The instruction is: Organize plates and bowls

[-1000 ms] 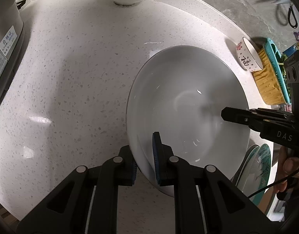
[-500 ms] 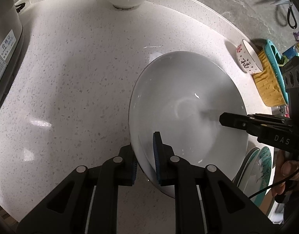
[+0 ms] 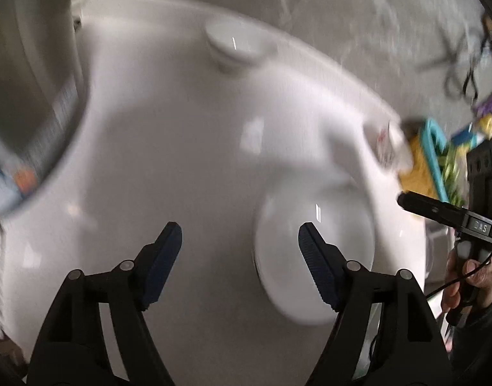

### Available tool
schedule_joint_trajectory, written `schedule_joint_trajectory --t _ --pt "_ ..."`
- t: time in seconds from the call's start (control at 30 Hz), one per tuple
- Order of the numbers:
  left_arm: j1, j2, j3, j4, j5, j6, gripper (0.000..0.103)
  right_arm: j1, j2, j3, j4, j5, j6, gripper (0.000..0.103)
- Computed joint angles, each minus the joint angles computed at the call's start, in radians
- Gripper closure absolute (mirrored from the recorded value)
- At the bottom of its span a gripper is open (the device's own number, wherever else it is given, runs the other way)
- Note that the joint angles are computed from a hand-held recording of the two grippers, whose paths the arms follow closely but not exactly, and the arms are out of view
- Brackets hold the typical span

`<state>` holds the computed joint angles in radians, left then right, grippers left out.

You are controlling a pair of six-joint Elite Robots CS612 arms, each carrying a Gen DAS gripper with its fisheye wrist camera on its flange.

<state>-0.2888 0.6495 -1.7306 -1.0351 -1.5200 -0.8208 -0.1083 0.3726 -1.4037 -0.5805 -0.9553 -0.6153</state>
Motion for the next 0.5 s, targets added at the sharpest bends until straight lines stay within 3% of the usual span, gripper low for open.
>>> schedule_joint_trajectory --t 0.17,0.33,0.5 --pt "0.048 -0.056 0.106 -0.112 0.073 0.067 0.002 0.028 -0.053 0.116 -0.165 0.075 0.113 0.000" --pt "0.079 -0.126 0.283 -0.202 0.124 0.176 0.000 0.092 -0.079 0.225 -0.327 0.071 0.193 0.000" --pt "0.122 -0.171 0.434 -0.274 0.077 0.196 0.000 0.133 -0.095 0.325 -0.422 0.031 0.271 0.008"
